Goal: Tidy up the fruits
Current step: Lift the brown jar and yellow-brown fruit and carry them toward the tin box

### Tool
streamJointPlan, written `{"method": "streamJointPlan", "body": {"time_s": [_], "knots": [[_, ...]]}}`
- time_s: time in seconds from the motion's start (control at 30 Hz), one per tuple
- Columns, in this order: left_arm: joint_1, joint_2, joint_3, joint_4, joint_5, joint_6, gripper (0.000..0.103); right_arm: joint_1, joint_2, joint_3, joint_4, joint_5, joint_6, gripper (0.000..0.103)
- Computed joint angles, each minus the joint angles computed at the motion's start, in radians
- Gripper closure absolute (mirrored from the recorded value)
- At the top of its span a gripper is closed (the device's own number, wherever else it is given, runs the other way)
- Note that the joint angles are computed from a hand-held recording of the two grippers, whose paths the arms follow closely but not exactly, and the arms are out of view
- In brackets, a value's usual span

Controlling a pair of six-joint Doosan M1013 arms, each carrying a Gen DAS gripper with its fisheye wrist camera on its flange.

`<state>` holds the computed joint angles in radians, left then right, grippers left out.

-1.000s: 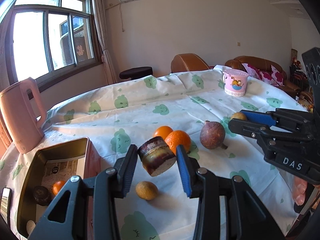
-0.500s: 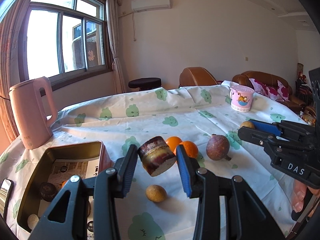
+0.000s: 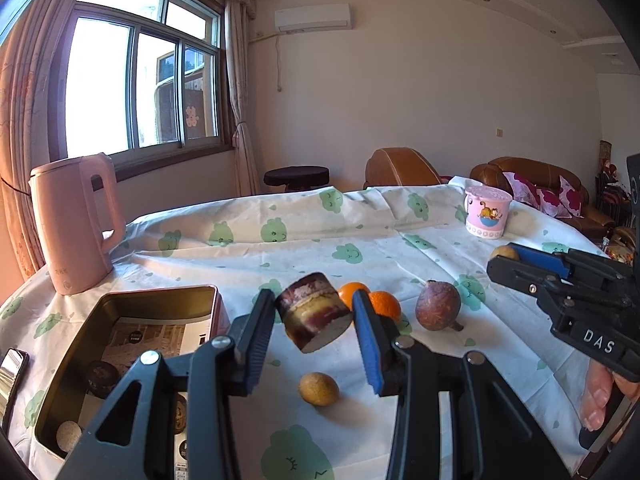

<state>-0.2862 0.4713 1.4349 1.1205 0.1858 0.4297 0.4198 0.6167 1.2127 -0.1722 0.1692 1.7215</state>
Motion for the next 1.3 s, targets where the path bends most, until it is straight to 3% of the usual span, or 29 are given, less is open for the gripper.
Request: {"method": "streamJointPlan", "body": {"time_s": [0.9,1.07,1.3], "knots": [[-0.006,-0.019,0.038,0.436,0.024,-0.458,0.061,0.003,-0.019,0.043,-0.178,-0.087,0.155,0.075],[-0.012,-0.026,0.053,0.581,0.051,-0.598,0.061,0.003,-0.024,0.055,-0.253,-0.114,0.226,0.075],[-0.015,-0.031,0.065,0.68,0.069,-0.693,0.061,0.004,-0.028,0.064,-0.533,-0.129,0.501,0.075]]}}
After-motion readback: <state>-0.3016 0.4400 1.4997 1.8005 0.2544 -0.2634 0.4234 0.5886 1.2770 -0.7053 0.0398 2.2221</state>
